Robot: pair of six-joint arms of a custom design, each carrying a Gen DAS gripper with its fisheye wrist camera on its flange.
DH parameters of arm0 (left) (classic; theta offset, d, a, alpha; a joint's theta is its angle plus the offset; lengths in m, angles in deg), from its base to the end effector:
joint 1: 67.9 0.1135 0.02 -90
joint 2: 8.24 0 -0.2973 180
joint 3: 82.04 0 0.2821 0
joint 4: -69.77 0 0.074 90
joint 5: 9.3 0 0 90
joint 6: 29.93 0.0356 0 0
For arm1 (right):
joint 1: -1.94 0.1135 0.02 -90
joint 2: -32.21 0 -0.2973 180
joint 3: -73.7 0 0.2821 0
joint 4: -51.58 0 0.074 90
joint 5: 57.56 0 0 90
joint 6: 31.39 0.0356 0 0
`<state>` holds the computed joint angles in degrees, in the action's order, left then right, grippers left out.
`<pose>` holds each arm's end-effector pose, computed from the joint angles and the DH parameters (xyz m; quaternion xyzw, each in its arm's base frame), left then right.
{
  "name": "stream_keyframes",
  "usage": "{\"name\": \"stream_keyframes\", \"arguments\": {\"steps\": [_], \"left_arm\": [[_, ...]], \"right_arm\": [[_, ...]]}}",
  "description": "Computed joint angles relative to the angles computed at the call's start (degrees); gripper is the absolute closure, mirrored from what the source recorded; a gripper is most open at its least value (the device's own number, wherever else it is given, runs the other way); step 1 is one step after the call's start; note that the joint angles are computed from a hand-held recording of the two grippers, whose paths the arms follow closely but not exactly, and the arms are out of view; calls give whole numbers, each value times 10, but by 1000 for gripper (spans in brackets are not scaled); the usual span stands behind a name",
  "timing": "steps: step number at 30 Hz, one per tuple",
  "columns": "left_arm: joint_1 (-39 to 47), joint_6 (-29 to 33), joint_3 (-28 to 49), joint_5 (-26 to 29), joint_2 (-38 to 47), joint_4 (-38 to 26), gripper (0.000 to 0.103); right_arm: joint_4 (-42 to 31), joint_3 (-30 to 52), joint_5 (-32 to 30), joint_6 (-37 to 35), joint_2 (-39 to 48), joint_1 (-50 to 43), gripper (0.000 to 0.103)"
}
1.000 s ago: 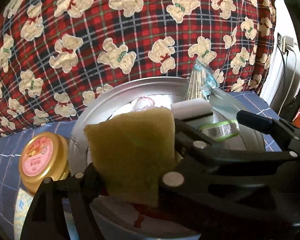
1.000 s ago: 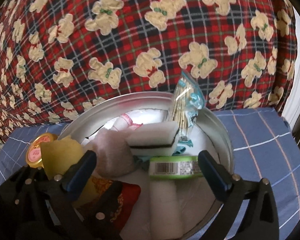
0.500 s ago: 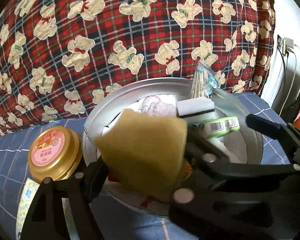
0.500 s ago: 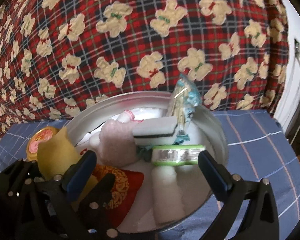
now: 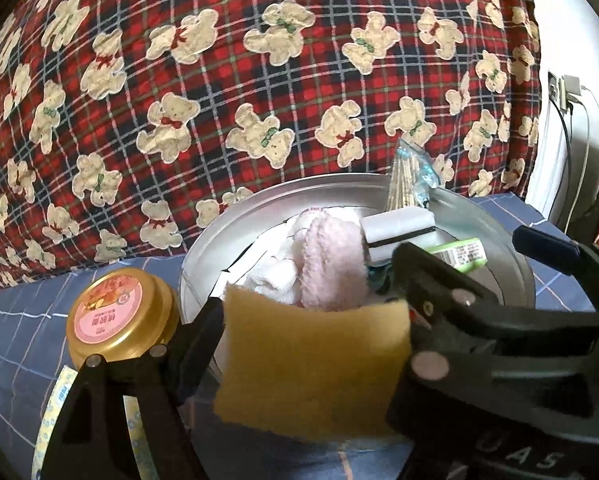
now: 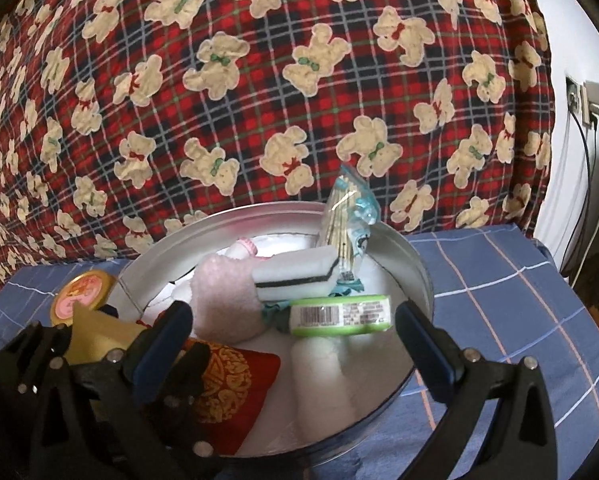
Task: Organize soft objects
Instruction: 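Open the left tool to release the yellow sponge into the tin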
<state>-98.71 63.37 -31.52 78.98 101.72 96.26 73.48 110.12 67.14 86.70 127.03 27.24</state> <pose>0.3071 -0.1819 0.0904 0.2508 0.8420 -0.1007 0.4669 0.2580 0.0995 0.1081 0.1549 0.8488 -0.0449 0.5035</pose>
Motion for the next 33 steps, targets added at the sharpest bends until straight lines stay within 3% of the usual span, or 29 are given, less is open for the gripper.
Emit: {"name": "stream_keyframes", "arguments": {"steps": [15, 20, 33], "left_arm": [[11, -11, -13, 0, -2, 36, 22], [15, -13, -24, 5, -9, 38, 22], [26, -4, -121, 15, -58, 121, 22]], "right_arm": [[62, -23, 84, -15, 8, 27, 0], [45, -39, 120, 18, -9, 48, 0], [-17, -77, 261, 110, -55, 166, 0]]}}
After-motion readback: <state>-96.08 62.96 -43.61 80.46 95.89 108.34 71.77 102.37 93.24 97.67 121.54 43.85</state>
